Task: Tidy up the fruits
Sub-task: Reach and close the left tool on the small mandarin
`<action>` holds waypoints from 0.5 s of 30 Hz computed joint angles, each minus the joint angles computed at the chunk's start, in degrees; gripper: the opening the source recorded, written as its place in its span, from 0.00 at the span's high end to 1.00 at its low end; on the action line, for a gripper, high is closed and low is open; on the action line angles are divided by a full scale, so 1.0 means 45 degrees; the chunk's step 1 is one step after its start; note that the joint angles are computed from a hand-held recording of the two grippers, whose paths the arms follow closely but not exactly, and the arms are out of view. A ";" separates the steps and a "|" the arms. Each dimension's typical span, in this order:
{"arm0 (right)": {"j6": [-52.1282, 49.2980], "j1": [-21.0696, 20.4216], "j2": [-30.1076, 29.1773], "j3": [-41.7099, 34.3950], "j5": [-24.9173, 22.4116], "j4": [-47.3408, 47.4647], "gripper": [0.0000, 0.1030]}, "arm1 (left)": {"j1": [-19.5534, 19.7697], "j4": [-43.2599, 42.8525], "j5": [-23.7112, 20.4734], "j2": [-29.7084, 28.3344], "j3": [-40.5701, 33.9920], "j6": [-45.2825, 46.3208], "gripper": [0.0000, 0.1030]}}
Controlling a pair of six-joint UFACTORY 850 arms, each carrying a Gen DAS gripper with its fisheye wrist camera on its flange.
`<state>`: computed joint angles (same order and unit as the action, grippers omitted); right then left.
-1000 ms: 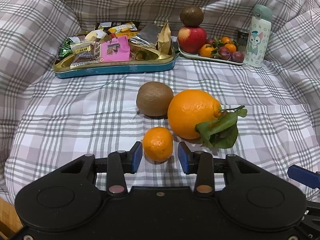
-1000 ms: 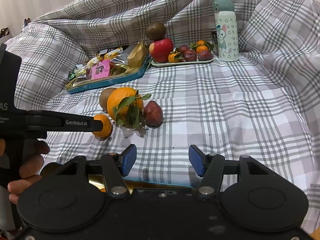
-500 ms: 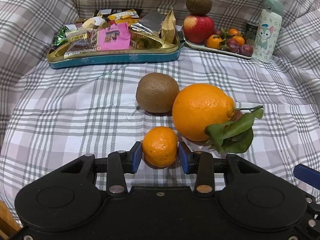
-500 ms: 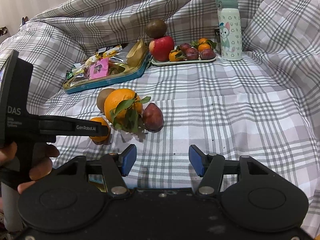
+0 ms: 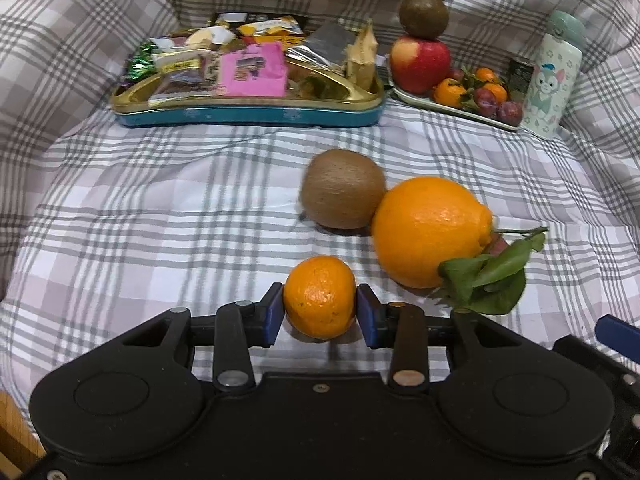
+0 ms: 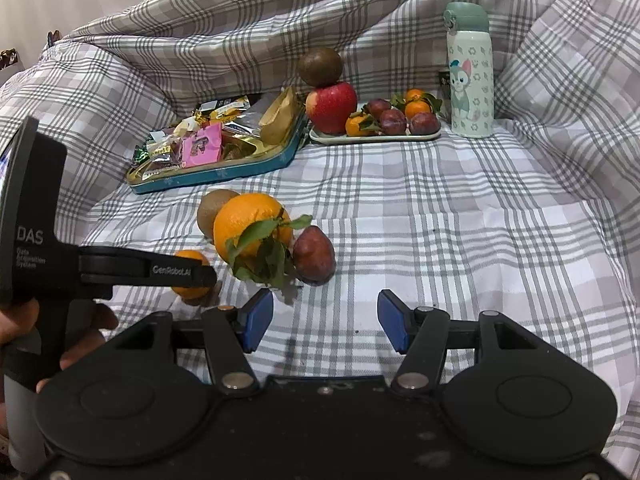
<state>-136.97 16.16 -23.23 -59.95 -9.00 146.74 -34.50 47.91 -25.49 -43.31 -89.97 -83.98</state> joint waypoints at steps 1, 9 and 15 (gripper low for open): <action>-0.0197 0.0018 0.0001 -0.0024 -0.0003 0.0182 0.41 | 0.0015 0.0118 -0.0068 0.0061 0.0084 -0.0160 0.54; -0.1370 0.0127 0.0047 -0.0140 -0.0351 0.1163 0.40 | 0.0270 0.0665 -0.0314 0.0519 0.0800 -0.1149 0.54; -0.2185 0.0267 -0.0104 -0.0485 -0.0706 0.1715 0.39 | 0.0358 0.0659 -0.0337 0.0555 0.0977 -0.1230 0.54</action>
<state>-146.80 17.36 -23.70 -62.13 -12.17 154.46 -32.89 50.88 -27.00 -40.81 -85.58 -89.51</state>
